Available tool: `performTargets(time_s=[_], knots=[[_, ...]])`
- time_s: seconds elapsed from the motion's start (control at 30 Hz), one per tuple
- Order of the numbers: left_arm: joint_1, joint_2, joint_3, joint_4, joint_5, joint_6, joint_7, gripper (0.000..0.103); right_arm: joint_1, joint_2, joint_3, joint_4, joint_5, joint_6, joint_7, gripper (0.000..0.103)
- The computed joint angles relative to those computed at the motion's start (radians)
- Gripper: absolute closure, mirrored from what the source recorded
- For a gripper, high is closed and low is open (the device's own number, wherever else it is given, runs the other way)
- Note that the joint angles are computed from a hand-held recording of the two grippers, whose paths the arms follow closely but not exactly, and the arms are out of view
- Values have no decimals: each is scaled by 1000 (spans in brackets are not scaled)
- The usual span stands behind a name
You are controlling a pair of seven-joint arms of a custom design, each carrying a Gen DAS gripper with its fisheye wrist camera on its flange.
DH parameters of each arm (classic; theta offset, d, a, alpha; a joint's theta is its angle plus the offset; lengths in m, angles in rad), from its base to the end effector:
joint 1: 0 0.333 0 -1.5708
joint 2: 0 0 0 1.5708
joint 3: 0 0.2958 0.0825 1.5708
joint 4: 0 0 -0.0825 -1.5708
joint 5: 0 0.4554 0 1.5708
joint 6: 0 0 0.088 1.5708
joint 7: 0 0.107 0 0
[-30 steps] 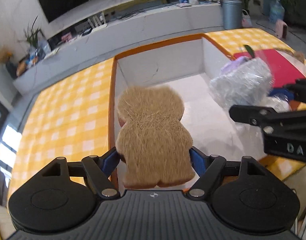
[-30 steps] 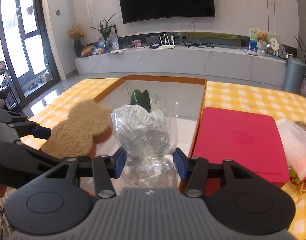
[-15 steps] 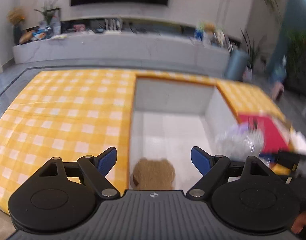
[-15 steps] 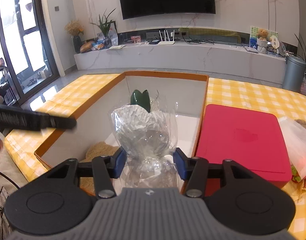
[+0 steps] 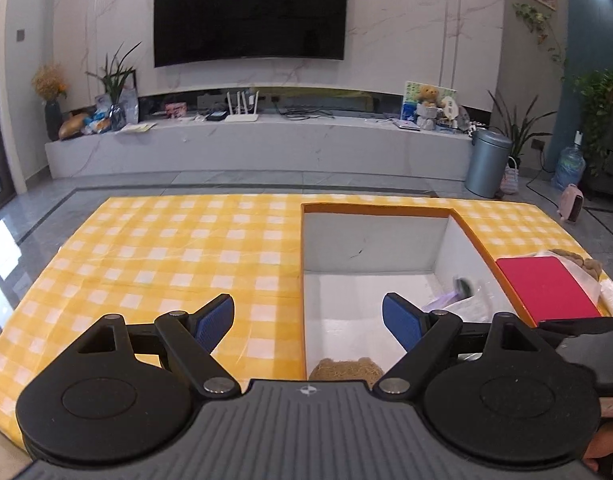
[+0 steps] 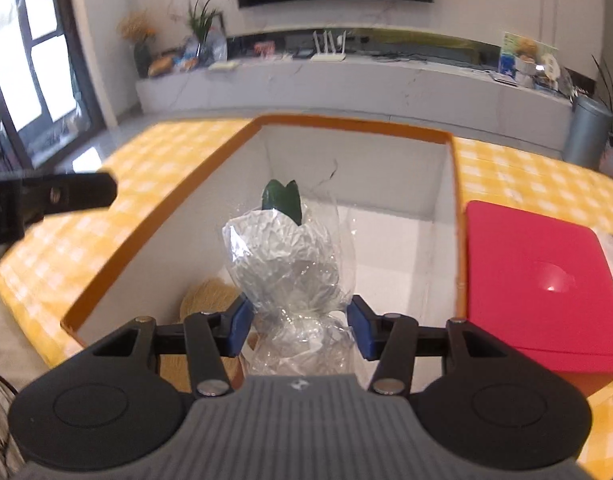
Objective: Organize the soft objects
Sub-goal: 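Open the left gripper dropping the pad into the bin while the right releases the bundle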
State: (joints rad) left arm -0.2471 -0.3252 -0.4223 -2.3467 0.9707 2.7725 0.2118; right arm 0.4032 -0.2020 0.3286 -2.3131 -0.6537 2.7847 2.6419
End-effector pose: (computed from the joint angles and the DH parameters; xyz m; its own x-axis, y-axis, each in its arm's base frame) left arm 0.4158 -0.3823 0.4595 -0.1592 -0.9869 0.0258 -0.5617 0.0691 -0.8245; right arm 0.4162 0.4143 0.4310 0.2524 -0.9634 -0.0902 -0.7071 -0.1200 -0.6969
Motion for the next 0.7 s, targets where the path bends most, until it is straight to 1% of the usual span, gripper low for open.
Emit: performTargets(time_s=[0.07,0.13,0.17,0.2,0.23,0.3,0.37,0.4,0.43,0.53,0.7], knots=[[5,0,-8,1,9,-9,-27,4,18,28,1,37,7,-66,-66,51],[-1,8,-3,5,-12,-26,-36,5,39,53,-8,66,25,-112,-106,48],[-2,7,0,2,-13,-23,-38,5,53,66,-18,78,57,-133,-132,46],[-3,7,3,0,-12,-20,-35,5,60,73,-24,88,71,-154,-120,41],[-4,4,3,-1,-10,-22,-33,5,66,76,-29,94,79,-171,-99,33],[0,-5,-2,-4,5,-32,-41,5,80,67,-47,78,120,-134,-113,28],[1,-9,-5,-4,16,-38,-45,5,87,55,-57,58,149,-86,-145,16],[1,-9,-5,-3,17,-38,-46,5,86,51,-57,52,153,-65,-159,12],[0,-8,-3,-3,15,-38,-46,5,77,42,-46,45,121,-55,-139,6],[-5,-7,-3,0,8,-52,-42,5,39,16,-3,38,-36,-53,-13,6],[-5,-14,-22,13,41,-91,-81,5,4,-56,15,-6,-104,-18,80,6]])
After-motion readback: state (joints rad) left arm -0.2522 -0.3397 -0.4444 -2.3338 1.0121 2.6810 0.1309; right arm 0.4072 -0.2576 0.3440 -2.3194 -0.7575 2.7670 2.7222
